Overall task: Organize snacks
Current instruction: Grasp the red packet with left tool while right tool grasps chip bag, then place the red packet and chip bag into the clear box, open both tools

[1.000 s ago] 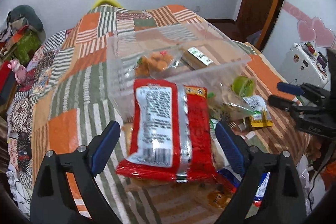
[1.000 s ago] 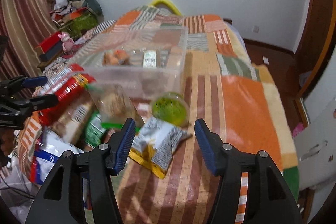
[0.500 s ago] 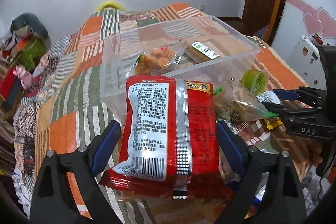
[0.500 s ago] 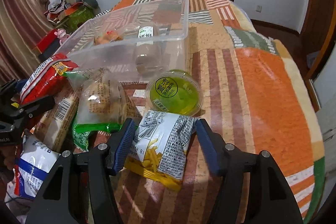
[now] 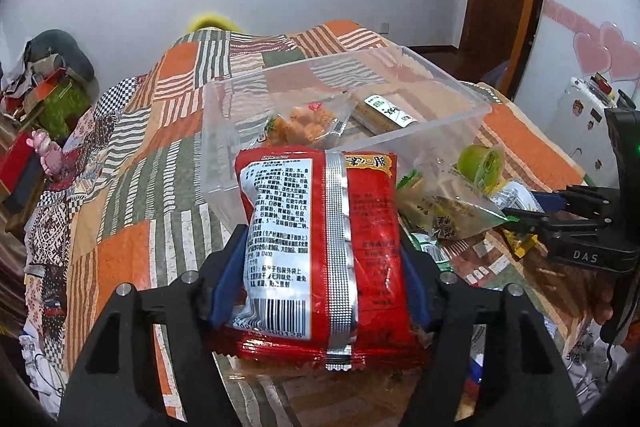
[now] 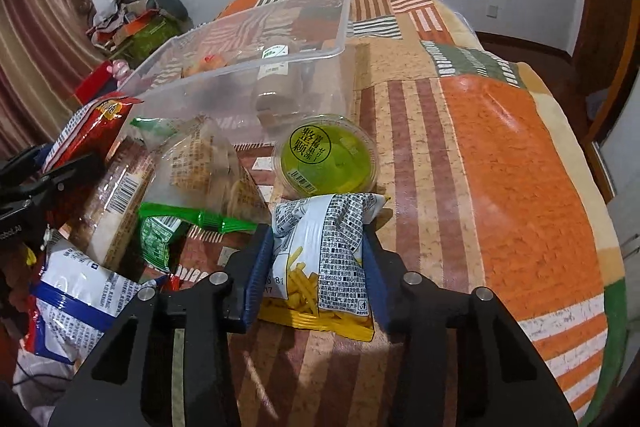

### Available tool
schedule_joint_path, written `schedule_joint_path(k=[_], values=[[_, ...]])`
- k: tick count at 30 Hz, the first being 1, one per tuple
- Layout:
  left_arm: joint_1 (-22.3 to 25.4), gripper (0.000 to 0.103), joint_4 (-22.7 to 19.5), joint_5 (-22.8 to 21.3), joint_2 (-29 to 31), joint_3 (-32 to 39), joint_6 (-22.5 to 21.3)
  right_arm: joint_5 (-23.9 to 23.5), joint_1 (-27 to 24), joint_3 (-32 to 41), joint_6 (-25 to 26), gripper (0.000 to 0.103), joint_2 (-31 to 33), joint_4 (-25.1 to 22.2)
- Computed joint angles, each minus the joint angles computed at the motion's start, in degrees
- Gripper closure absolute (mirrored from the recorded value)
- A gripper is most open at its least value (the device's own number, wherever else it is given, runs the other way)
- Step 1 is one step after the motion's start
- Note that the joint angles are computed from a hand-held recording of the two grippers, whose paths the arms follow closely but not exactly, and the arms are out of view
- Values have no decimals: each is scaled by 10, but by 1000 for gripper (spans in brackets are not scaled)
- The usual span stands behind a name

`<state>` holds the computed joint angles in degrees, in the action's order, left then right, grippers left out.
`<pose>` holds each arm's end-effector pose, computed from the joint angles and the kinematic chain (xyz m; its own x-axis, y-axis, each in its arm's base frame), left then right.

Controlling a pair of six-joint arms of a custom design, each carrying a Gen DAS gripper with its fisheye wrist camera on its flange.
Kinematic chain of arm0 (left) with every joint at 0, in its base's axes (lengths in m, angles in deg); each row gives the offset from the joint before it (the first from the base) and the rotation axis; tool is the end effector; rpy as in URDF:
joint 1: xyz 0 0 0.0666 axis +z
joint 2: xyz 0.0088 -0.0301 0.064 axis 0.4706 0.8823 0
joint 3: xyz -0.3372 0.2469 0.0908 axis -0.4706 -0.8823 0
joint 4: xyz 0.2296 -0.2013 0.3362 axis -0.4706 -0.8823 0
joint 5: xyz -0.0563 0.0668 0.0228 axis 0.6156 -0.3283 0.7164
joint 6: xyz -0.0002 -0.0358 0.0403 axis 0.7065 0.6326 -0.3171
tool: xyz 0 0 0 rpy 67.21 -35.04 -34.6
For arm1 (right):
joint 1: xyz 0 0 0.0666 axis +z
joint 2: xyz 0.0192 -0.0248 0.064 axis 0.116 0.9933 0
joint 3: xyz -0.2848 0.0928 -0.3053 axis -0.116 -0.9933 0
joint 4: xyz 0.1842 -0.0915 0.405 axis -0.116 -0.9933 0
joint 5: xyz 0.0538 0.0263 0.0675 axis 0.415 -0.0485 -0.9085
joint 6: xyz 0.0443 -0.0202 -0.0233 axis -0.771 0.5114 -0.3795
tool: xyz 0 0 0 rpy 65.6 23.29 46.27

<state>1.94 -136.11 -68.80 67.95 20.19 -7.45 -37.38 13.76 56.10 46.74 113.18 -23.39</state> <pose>0.4255 -0.2052 0.4724 -0.6950 0.2569 -0.6716 0.3254 0.9453 0.0248 0.3593 0.0522 0.4883 -0.8441 0.0158 -0.5360 -0.1399 0.9584 0.2486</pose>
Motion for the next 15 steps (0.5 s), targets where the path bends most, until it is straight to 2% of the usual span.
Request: schedule_joint_path(k=[4, 15], values=[[5, 36, 1, 6, -8, 2, 4, -5, -7, 5, -1, 72, -6, -1], [23, 36, 18, 9, -24, 19, 17, -1, -3, 13, 0, 73, -16, 11]])
